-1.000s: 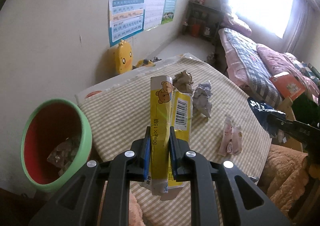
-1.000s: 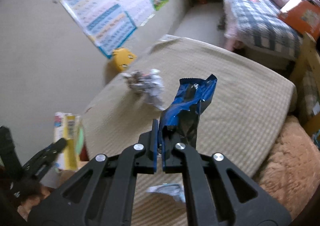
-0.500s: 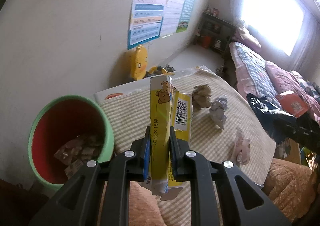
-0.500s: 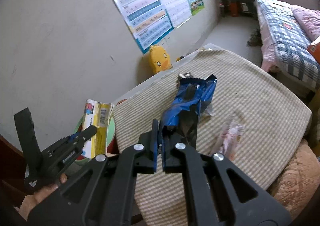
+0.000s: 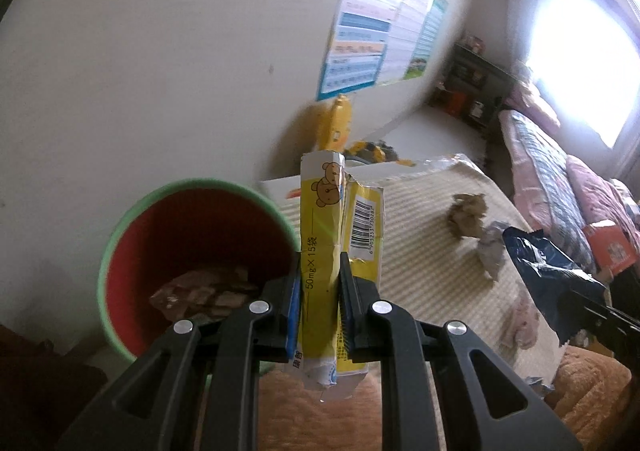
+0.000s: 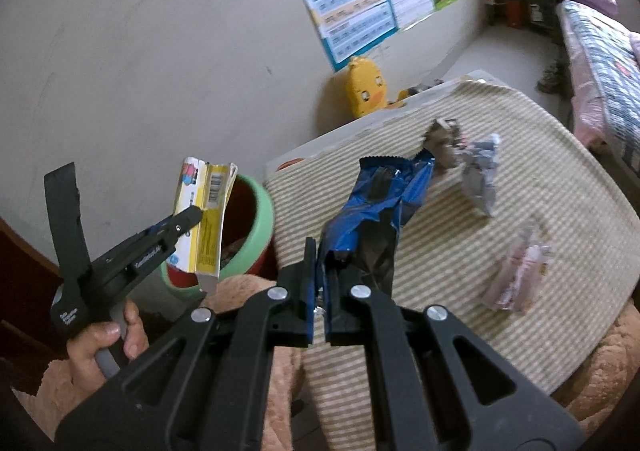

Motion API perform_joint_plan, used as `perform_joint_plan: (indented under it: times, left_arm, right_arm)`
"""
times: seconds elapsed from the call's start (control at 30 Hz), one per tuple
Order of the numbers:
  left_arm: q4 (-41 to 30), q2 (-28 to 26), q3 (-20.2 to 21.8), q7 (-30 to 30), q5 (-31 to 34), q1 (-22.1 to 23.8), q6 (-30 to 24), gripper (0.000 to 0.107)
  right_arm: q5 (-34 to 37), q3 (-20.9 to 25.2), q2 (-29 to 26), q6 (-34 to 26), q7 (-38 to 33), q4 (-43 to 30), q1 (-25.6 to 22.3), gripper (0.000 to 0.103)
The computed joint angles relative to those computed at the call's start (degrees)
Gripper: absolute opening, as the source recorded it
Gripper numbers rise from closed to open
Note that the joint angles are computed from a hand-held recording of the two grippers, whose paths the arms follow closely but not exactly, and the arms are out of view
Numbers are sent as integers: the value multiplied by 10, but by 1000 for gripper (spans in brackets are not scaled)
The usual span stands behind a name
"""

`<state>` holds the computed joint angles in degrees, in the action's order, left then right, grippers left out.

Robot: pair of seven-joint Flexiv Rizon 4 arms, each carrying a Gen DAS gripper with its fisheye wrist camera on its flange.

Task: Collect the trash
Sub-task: 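Carry the yellow carton and blue bag over the green bucket with both tools, then open both tools to drop the carton and blue bag into the bucket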

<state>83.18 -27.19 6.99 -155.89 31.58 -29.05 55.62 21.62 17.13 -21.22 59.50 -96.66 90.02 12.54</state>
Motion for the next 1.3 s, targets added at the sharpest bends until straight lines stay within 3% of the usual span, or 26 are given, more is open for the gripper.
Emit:
perform_joint_plan:
  times: [0.43,0.57,0.77,1.3]
  left_arm:
    - [86,62,2,-63,33,34,-41,14]
    - [98,70,-6,-69,38,47,-53,14]
    - [115,78,-15,-70,34,66,-57,15]
    - [126,80,-21,-73,35,80,-61,17]
  right_arm:
    - [18,36,-60,-69,-50,-91,39,4]
    - [54,59,-90,-110,-91,-142,38,4]
    - [65,58,-129,-172,-124,-210,59,4]
    - [40,37,-170,-191,-114,-260,91,5]
